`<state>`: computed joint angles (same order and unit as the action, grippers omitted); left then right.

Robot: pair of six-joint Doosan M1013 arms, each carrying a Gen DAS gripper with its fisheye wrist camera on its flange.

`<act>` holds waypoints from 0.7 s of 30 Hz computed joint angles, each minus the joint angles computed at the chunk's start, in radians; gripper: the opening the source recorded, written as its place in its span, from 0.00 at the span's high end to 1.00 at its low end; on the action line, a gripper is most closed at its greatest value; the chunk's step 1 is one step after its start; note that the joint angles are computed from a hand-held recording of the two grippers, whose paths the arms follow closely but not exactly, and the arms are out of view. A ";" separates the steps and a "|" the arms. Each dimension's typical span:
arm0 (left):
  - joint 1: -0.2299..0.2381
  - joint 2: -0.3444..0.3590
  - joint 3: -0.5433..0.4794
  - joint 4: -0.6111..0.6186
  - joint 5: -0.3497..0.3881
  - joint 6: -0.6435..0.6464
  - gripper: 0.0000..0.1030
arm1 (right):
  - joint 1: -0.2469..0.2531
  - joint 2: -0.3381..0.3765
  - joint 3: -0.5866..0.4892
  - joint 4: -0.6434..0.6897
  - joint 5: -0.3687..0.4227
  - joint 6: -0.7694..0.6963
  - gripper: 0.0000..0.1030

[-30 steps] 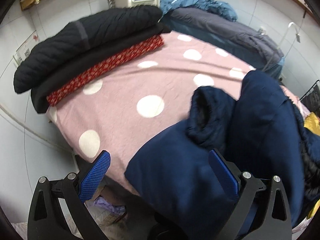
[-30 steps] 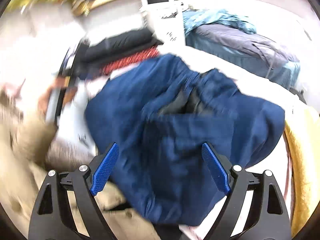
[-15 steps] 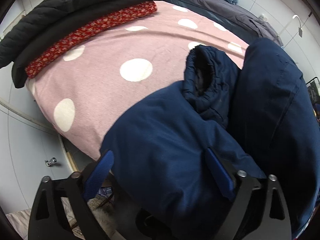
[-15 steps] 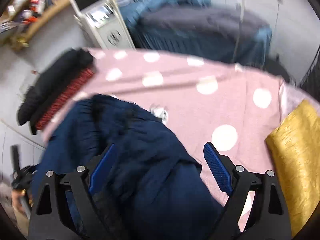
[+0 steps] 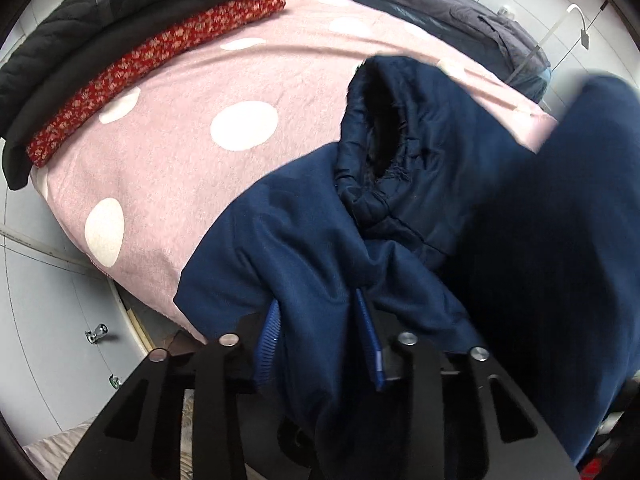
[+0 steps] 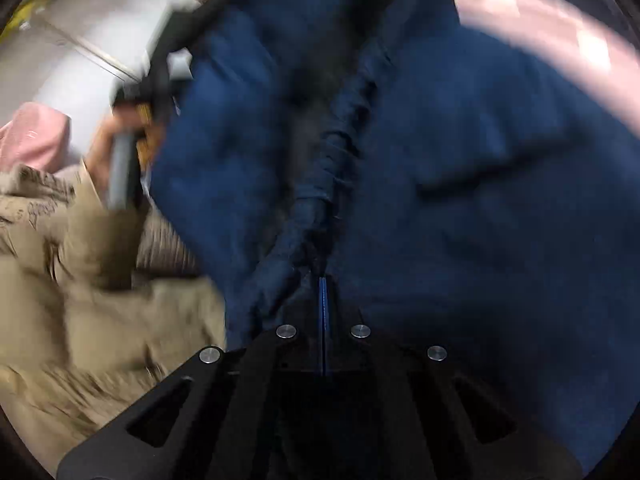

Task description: Fold large clothes

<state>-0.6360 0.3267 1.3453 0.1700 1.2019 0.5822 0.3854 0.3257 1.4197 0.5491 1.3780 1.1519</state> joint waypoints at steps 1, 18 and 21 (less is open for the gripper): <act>0.000 0.000 0.003 -0.004 0.000 0.001 0.68 | 0.008 -0.017 0.048 -0.040 0.004 0.017 0.99; -0.008 0.017 -0.007 0.028 0.051 -0.048 0.40 | -0.074 -0.123 -0.040 -0.138 -0.449 0.055 0.06; -0.005 0.007 0.009 0.030 0.042 -0.057 0.32 | -0.038 -0.006 -0.141 -0.454 -0.446 0.284 0.07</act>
